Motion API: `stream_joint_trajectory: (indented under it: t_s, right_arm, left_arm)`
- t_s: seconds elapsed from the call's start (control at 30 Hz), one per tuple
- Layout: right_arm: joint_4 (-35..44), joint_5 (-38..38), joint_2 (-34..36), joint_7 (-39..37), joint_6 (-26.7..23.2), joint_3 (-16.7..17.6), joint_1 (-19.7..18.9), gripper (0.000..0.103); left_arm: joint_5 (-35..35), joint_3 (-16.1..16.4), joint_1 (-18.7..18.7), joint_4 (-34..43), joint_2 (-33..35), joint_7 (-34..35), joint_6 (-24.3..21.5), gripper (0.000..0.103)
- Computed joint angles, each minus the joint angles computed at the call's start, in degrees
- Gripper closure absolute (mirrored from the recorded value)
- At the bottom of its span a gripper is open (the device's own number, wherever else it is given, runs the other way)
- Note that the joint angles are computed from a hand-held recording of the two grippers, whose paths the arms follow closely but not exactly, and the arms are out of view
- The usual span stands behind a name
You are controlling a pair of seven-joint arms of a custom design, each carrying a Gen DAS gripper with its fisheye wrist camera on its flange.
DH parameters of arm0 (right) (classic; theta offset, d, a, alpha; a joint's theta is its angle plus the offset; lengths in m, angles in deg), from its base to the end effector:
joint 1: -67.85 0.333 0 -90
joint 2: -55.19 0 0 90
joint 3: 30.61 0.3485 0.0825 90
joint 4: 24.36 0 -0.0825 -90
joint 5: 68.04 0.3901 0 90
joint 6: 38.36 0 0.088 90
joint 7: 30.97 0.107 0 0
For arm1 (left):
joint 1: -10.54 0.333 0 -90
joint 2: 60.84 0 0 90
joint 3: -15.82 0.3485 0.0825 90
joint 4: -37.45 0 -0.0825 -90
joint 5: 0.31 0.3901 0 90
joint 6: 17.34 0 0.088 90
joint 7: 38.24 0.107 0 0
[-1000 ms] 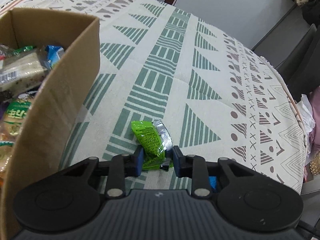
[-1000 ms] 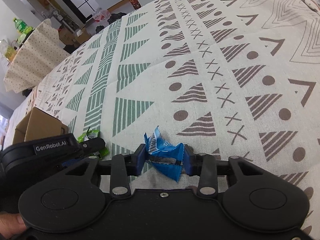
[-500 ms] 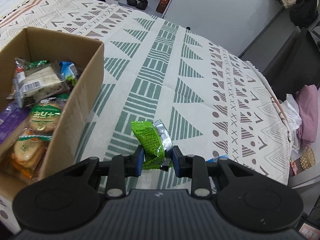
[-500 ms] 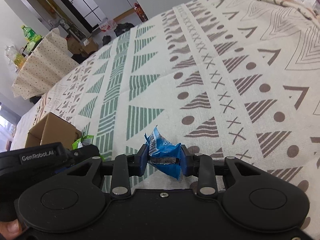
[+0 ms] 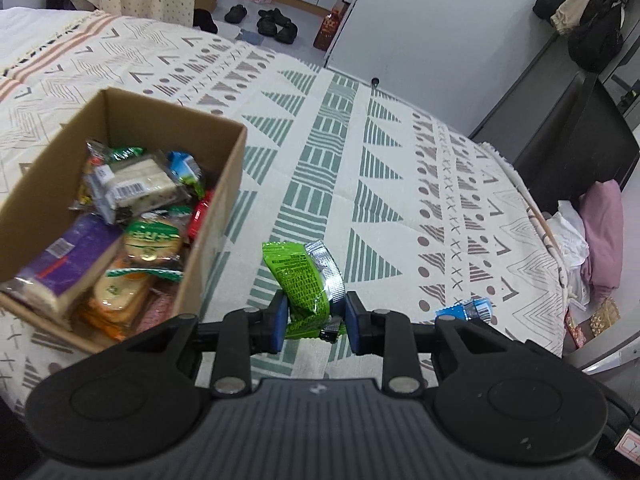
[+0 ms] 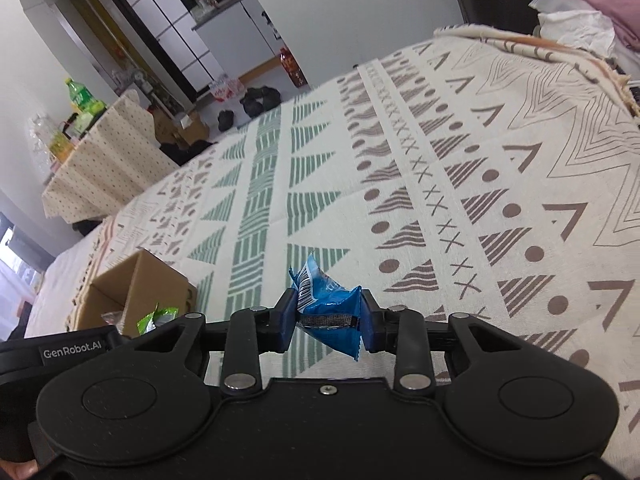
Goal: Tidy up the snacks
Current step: 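Grasp the blue wrapper with right gripper while left gripper grasps the green packet, then carry the blue wrapper and green packet over the box with both grippers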
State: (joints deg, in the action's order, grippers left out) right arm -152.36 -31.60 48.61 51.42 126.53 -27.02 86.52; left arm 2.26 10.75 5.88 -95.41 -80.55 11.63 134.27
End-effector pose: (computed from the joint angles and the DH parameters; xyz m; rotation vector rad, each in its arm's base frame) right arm 0.5211 0.1779 0.5292 -1.6237 1.6710 -0.1770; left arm 0.4790 -0.0883 0.5816 -2.3381 1.3976 -0.8587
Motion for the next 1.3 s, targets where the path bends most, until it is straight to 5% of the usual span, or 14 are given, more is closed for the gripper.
stream_joint_trajectory:
  t_s: [1.3]
  right_arm:
    - [-4.55,-7.53,-10.21,8.84,7.92,2.14,5.11,0.071]
  left_arm:
    - [1.5,3.81,2.8,-6.9,-16.86,-0.37,-3.99,0.074]
